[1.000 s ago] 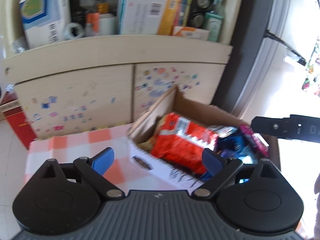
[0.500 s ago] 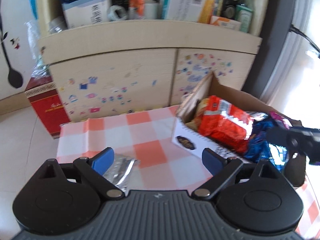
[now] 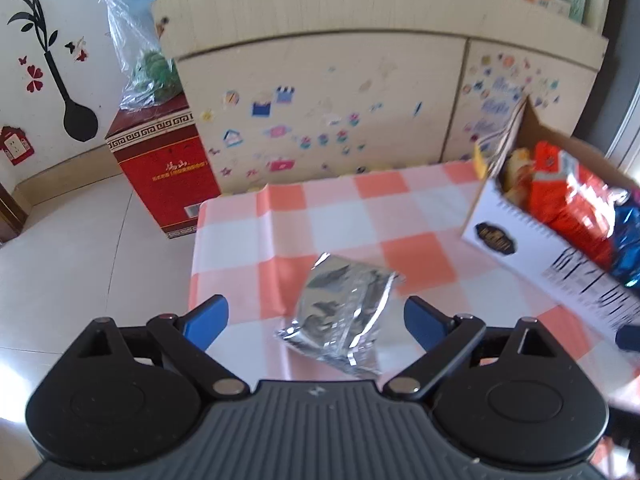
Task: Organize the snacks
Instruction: 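Move the left gripper to the silver foil packet while the right gripper reaches the yellow packet, then grasp the silver foil packet with the left gripper while the right gripper grasps the yellow packet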
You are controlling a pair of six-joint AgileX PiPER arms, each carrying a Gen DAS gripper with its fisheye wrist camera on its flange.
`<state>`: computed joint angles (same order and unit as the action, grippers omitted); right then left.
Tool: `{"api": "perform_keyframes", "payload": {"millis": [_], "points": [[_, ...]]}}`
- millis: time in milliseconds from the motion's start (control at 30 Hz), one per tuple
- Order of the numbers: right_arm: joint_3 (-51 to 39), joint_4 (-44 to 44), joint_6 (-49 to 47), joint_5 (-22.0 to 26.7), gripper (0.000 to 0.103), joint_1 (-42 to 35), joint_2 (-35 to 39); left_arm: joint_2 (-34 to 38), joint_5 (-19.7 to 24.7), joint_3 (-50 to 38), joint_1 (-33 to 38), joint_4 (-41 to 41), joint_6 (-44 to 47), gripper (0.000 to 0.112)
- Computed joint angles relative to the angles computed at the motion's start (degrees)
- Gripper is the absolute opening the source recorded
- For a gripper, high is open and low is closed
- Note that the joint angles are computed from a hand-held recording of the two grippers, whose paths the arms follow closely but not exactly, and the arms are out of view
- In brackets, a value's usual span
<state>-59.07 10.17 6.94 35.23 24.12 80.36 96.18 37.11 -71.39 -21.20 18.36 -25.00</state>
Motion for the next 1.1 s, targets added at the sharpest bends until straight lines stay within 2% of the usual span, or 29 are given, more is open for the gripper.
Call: {"api": "perform_keyframes", "payload": {"millis": [333,500,567,700,867,1033,1100], "points": [[0.42,0.52,-3.46,2.60,0.085,7.37,4.21,3.38,-2.29,-0.70,1.84,-6.77,8.38,0.094],[0.61,-0.92,-3.25,2.65,0.085,10.46,5.65,4.68,-4.02,-0.45,1.23,-5.34,10.21,0.094],[0.76,-3.17,-1.82,2.13,0.085,11.94,6.21,5.17,-4.31,-0.57,1.17,-3.89,8.86,0.094],[1.01,-9.09,2.23,0.27,0.085,14.56,7.59,6.18,-5.73,-0.99,2.36,-6.18,10.46,0.094],[0.89,-14.83,6.28,0.15,0.084,16.20,8.12,8.18,-6.53,-1.51,1.64,-4.75,10.10,0.094],[1.26,-16.74,7.66,-0.13,0.074,16.12,7.78,9.65,-7.31,-1.76,1.75,-4.40,8.94,0.095],[1.42,-17.34,8.22,-0.38,0.067,15.90,7.57,9.59,-7.23,-1.96,2.07,-5.99,9.86,0.089]]}}
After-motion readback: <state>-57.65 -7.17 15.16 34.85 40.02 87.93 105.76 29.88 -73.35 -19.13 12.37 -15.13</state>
